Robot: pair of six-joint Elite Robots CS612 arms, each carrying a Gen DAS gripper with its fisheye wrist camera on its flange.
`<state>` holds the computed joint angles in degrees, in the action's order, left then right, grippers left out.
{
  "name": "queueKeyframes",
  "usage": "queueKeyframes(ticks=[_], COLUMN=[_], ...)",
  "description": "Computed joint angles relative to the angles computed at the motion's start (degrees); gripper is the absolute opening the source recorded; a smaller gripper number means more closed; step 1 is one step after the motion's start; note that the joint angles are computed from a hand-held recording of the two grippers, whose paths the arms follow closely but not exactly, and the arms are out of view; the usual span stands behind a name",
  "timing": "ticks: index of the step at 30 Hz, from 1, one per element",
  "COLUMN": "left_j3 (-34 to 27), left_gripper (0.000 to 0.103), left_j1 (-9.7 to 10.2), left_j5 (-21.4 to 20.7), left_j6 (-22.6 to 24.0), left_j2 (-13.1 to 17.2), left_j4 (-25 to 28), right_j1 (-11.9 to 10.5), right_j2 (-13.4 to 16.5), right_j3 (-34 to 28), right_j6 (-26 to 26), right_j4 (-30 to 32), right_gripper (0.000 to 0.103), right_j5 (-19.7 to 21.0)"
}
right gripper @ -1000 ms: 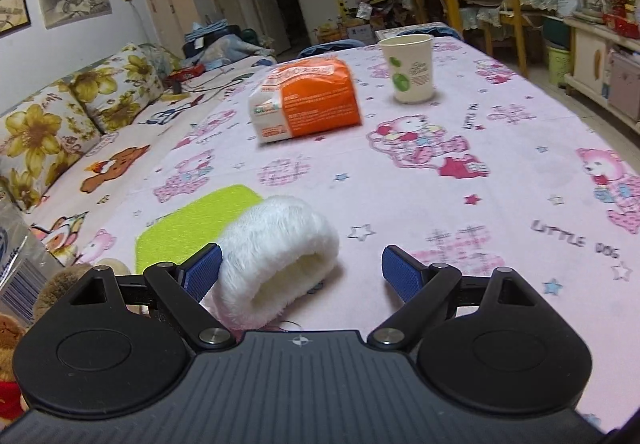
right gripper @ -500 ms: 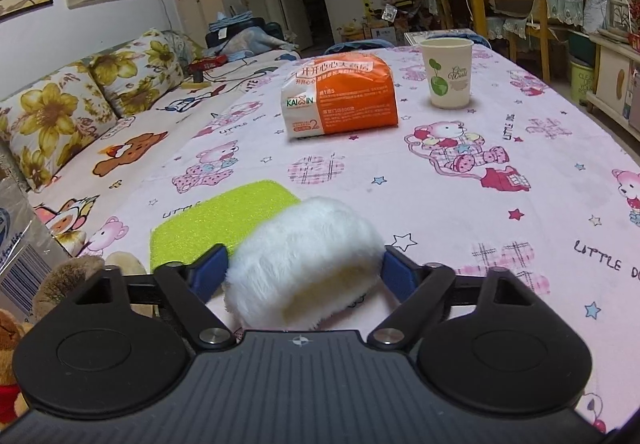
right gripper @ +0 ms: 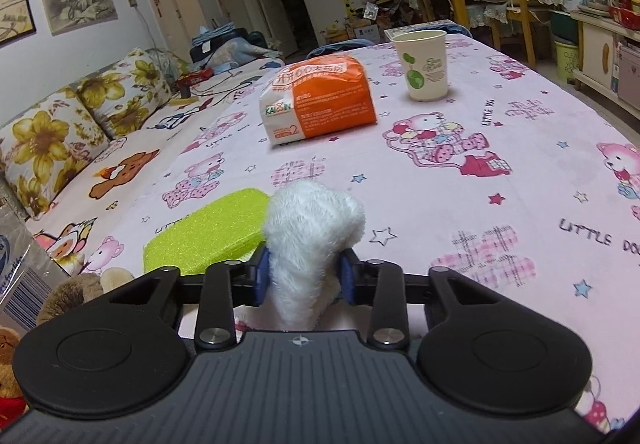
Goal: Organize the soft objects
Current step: 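Grasp the floral cloth bundle with the left tool while the right tool grasps the white fluffy roll, then carry the floral bundle and white fluffy roll to the box and release both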
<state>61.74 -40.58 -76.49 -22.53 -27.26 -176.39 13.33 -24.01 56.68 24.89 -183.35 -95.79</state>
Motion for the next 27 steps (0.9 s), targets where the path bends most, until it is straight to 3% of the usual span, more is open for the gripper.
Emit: queueKeyframes(ticks=[7, 12, 17, 27], left_j3=[-0.2, -0.2, 0.1, -0.3], left_gripper=[0.074, 0.074, 0.074, 0.074], left_j1=[-0.14, -0.33, -0.48, -0.55], left_j5=[0.6, 1.9, 3.0, 4.8], left_j6=[1.0, 2.2, 3.6, 6.1], left_j2=[0.3, 0.6, 0.7, 1.5], left_j4=[-2.9, -5.9, -8.9, -14.9], right_j1=[-0.1, -0.3, 0.1, 0.2], right_j2=[-2.2, -4.0, -5.3, -6.9], right_j3=[3.6, 7.1, 9.5, 13.0], right_j6=[2.2, 6.7, 6.9, 9.9], right_j4=[-1.4, -4.0, -6.2, -10.3], right_gripper=[0.039, 0.039, 0.039, 0.039], right_j5=[-1.6, -1.4, -2.6, -0.9])
